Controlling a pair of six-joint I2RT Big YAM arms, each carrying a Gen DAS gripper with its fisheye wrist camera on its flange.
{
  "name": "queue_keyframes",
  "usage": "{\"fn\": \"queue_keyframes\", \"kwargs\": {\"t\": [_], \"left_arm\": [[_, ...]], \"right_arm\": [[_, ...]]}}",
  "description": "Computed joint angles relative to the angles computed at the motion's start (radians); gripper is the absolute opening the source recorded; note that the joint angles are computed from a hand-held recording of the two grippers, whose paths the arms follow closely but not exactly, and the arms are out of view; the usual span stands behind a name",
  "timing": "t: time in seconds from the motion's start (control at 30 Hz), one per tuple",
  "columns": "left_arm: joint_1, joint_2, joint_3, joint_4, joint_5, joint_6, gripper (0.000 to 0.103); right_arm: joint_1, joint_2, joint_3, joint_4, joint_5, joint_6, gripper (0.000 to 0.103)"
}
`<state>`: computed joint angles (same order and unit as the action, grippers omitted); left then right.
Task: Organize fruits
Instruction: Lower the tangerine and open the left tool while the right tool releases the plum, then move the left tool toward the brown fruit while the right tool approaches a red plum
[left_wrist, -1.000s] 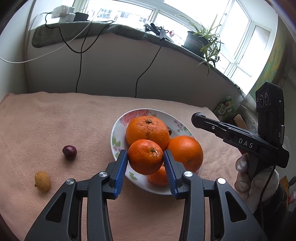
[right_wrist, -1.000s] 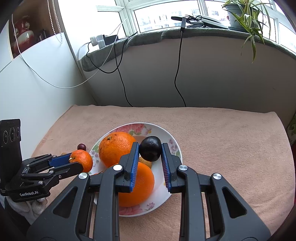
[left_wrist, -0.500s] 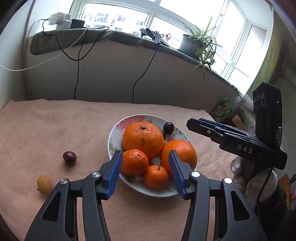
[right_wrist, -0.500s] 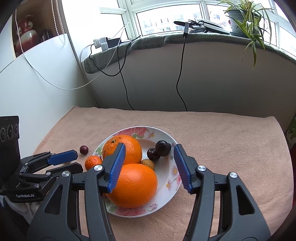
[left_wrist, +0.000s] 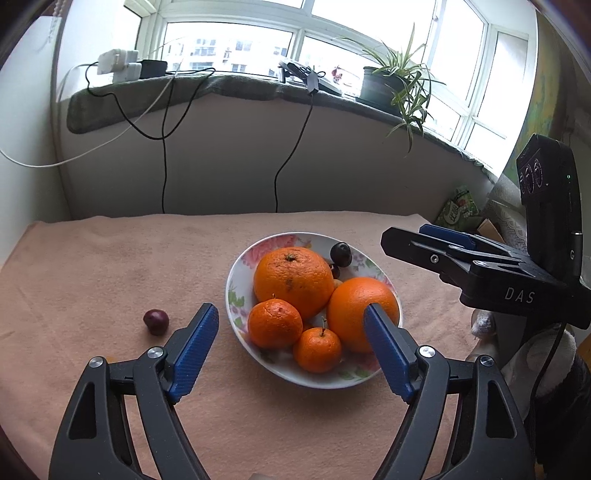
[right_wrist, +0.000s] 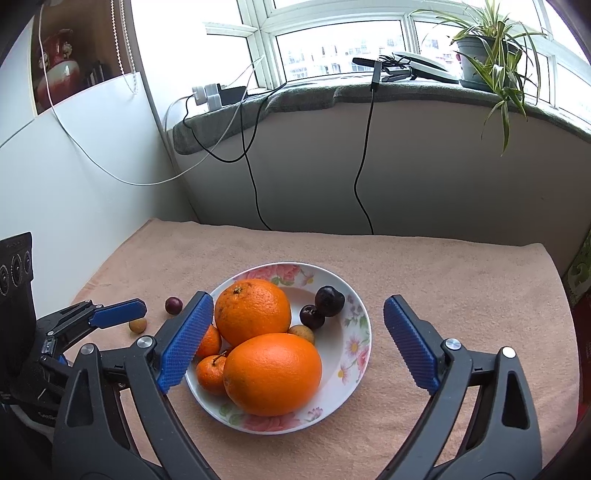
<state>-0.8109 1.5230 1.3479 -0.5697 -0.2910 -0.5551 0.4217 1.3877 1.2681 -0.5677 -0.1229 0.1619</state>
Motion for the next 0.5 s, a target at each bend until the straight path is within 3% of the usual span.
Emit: {"fn": "queue_keyframes", "kwargs": {"t": [0.5], "left_arm": [[-0.013,-0.042,-0.03,-0.004,-0.067,0.01,0.081]], "right_arm": [[0.032,-0.005,0.024,-0.009,0.01,-0.018,0.099]]}}
